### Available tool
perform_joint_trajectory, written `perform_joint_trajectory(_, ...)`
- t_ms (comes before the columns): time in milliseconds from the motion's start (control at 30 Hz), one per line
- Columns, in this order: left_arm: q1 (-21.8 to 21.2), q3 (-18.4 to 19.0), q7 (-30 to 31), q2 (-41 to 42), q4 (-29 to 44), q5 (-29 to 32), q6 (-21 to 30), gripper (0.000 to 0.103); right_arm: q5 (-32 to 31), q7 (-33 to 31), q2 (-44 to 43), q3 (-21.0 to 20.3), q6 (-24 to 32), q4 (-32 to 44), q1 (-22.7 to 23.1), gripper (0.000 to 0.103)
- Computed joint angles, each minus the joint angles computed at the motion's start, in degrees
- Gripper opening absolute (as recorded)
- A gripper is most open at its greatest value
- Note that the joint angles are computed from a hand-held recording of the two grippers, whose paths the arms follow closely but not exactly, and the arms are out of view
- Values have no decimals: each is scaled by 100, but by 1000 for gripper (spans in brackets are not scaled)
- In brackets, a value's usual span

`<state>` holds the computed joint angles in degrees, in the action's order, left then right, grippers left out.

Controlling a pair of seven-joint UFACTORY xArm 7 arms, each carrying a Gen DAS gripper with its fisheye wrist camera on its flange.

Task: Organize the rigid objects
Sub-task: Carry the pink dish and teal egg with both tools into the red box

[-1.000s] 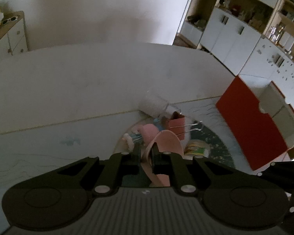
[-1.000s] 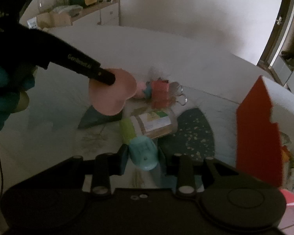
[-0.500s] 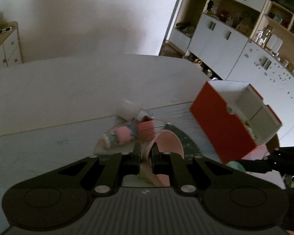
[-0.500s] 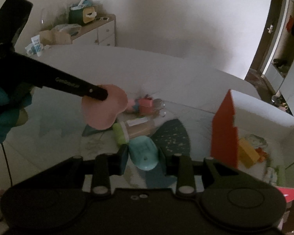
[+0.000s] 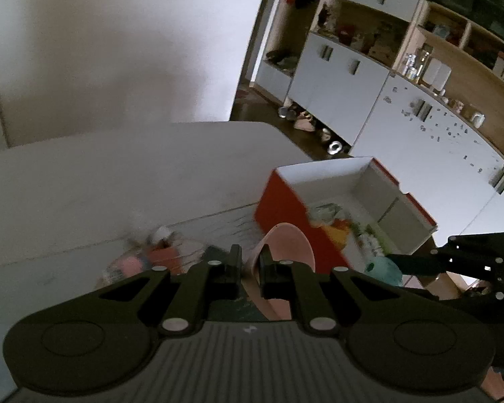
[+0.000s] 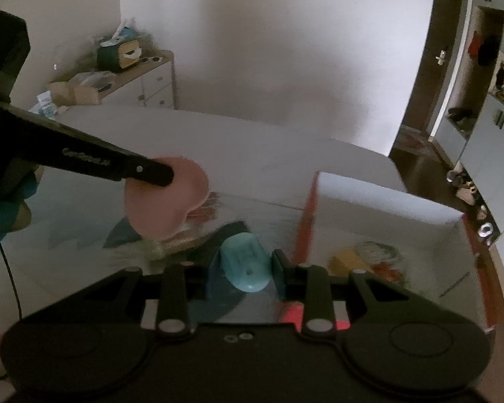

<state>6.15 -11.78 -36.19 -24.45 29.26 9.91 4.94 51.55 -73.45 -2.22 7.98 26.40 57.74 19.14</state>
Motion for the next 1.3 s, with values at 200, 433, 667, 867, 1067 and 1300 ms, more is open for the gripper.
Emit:
perform_joint_trajectory(200,583,-796,-653,654,723,592,-34,10,68,-299,244,-155,301,375,-304,32)
perform_joint_trajectory(433,1206,-1581,-1980,1509,1710,2095,189,10,-10,-480,690,-162,500,845,-763,32)
perform_joint_trajectory(667,914,-1671,-3113,2690,2959,3666,895,10,-234,-438,1216,-98,589,1343,-1243,32)
perform_joint_trajectory(867,240,-1314,-3089,3579,3921,3941,1457,10,-539,-253,1711,-1,582,1839,-1575,32)
perform_joint_trajectory(1067,-351,-871,-2790,4359,4806,3928,1736,10,-1066,347,2302,112,625,2446,-1743,32)
perform_joint_trajectory(1300,-917,-427,-2188,5325,5941,3528,2028,10,-1795,936,2957,272,665,3071,-1852,32)
